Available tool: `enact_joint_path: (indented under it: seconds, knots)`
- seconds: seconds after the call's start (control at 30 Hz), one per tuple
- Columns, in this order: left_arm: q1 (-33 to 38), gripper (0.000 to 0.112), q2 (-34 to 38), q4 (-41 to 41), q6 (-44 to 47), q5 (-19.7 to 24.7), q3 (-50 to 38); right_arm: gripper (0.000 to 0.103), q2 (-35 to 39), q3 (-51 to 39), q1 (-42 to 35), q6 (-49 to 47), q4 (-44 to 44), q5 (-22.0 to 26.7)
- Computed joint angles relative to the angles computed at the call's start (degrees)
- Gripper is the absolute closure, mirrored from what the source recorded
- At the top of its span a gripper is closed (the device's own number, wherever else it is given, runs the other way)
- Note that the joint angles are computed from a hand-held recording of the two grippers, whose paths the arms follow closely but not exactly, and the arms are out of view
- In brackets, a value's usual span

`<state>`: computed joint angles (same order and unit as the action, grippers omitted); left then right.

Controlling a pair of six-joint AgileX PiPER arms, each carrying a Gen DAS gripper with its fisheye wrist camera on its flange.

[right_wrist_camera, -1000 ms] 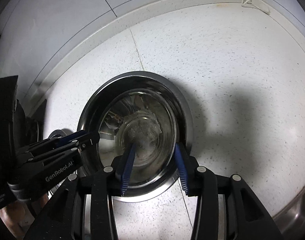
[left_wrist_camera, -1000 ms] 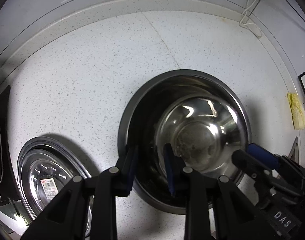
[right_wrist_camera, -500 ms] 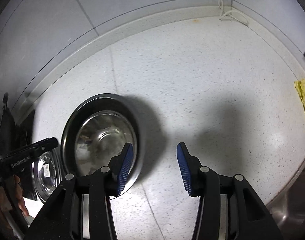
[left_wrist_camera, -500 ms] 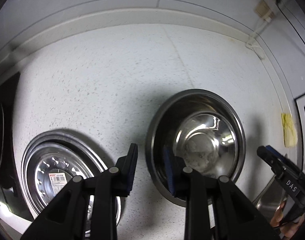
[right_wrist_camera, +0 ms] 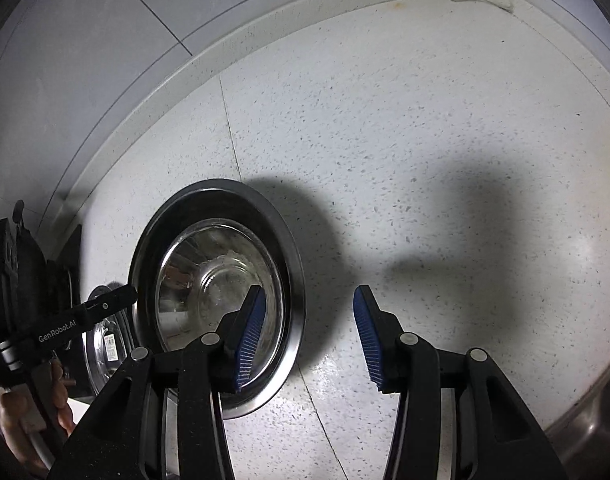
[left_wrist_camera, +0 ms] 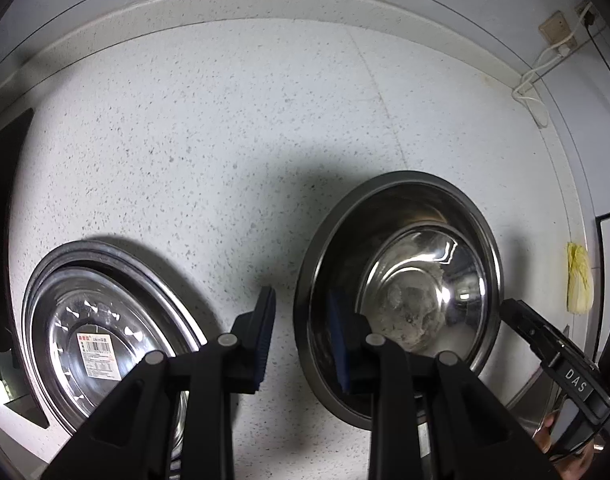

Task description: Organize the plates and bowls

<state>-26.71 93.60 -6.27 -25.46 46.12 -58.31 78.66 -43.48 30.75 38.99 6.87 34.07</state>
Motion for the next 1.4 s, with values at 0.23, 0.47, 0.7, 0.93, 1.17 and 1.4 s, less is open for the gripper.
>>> enact_joint_path:
  seconds: [0.23, 0.47, 0.7, 0.93, 1.17, 1.4]
  knots:
    - [0.35, 0.087, 1.34, 0.5, 0.09, 0.1, -0.71, 0.064, 1.05, -0.91, -0.33, -1.92, 0.52, 0.44]
    - [-0.08, 0.087, 3.09, 1.29, -0.05, 0.24, -1.67, 0.085, 3.12, -0.98, -0.88, -5.28, 3.49, -0.69]
    - [-1.64, 0.102, 4.13, 1.19, 0.69, -0.67, -2.0, 0.095, 3.17, -1.34, 0.54, -4.5, 3.01, -0.89]
    - [-3.09, 0.102, 4.97, 3.26, -0.88, -0.72, -2.67, 0.095, 4.03, -3.12, 2.49, 0.07, -2.0, 0.94]
    - [-2.69, 0.102, 4.98, 2.79, -0.04, -0.32, -2.98, 0.095, 4.26, -3.8, 3.6, 3.1, -4.8, 2.18]
    - [-2.42, 0.102, 4.79, 2.57, 0.45, 0.01, -2.6, 0.095, 3.83, -3.63, 4.01, 3.78, -5.11, 2.33]
